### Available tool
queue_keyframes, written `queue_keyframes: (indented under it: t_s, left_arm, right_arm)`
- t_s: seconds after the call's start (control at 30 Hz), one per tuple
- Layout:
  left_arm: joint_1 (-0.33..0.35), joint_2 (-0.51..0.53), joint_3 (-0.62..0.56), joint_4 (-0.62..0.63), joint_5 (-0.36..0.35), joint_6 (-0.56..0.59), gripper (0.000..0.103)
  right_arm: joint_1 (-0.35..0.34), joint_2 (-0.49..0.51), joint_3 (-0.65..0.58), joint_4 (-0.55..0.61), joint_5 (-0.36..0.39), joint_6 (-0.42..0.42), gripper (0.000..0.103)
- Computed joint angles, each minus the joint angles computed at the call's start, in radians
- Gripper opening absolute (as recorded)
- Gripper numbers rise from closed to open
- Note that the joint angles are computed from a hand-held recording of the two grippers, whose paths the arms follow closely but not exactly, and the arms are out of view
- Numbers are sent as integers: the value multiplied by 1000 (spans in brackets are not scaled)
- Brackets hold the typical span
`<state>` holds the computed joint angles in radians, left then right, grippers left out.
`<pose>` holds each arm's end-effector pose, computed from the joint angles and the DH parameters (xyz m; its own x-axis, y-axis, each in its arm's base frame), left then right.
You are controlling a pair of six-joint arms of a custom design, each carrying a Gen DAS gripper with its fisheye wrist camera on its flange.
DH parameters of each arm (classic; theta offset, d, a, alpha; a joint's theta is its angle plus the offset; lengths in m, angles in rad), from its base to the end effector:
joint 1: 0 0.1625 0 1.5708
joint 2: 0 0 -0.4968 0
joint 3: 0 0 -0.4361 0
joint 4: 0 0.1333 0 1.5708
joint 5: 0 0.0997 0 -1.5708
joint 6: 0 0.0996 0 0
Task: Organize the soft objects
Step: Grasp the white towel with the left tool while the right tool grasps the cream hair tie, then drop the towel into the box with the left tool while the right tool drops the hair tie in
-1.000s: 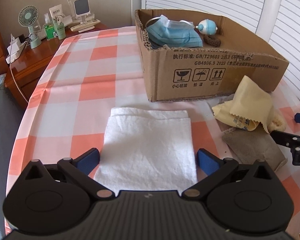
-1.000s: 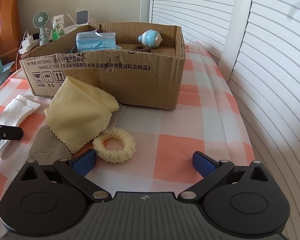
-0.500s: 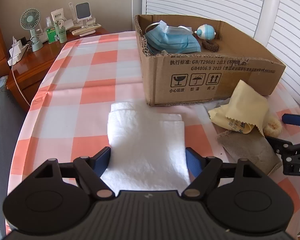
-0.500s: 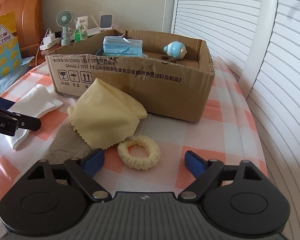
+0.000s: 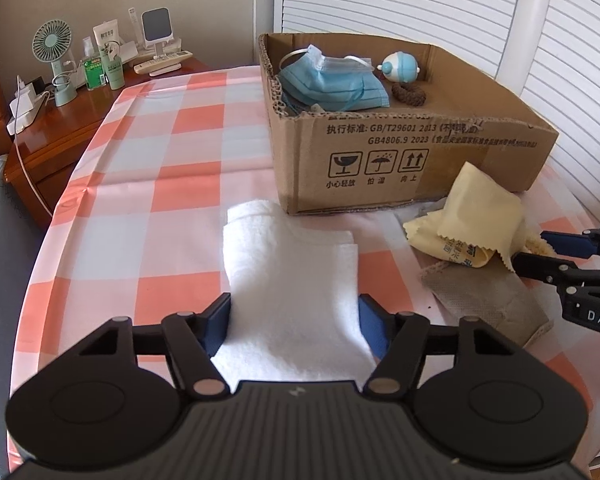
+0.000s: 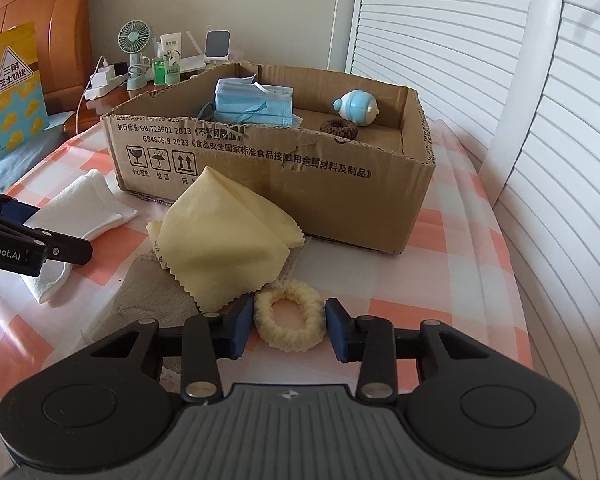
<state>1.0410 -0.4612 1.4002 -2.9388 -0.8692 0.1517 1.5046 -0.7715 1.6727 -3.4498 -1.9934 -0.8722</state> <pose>-0.2463 -0.8115 0.0040 -0.7162 0.2711 -0.6431 0.5744 0.7524 -0.3225 0.0421 -0.7623 0.1989 -0.5991 -0.1699 0.7824 -0.6558 0.6647 -0.3578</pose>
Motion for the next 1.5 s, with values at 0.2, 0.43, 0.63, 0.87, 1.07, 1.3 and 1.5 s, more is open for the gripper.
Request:
queue_keyframes:
  t_s: [0.2, 0.43, 0.63, 0.87, 1.07, 1.3, 1.5]
  left_arm:
    - [7, -23, 8, 33, -42, -12, 38]
    - [4, -64, 28, 45, -72, -18, 36]
    - [-8, -110, 44, 58, -86, -10, 36]
    - [-32, -122, 33, 90, -82, 20, 36]
    - [-50, -87, -40, 97, -146, 79, 36]
    - [-58, 50, -277, 164, -215, 176, 36]
    - [-55, 205, -537, 285, -230, 187, 36]
  right_arm:
    - [6, -16, 19, -6, -11, 3, 43]
    - [16, -34, 42, -21, -21, -4, 44]
    - [26, -65, 63, -25, -22, 8, 44]
    - [19, -107, 79, 20, 17, 51, 44]
    - [23, -119, 78, 15, 36, 21, 44]
    - [29, -127, 71, 22, 44, 8, 43]
    - [32, -134, 71, 7, 30, -2, 44]
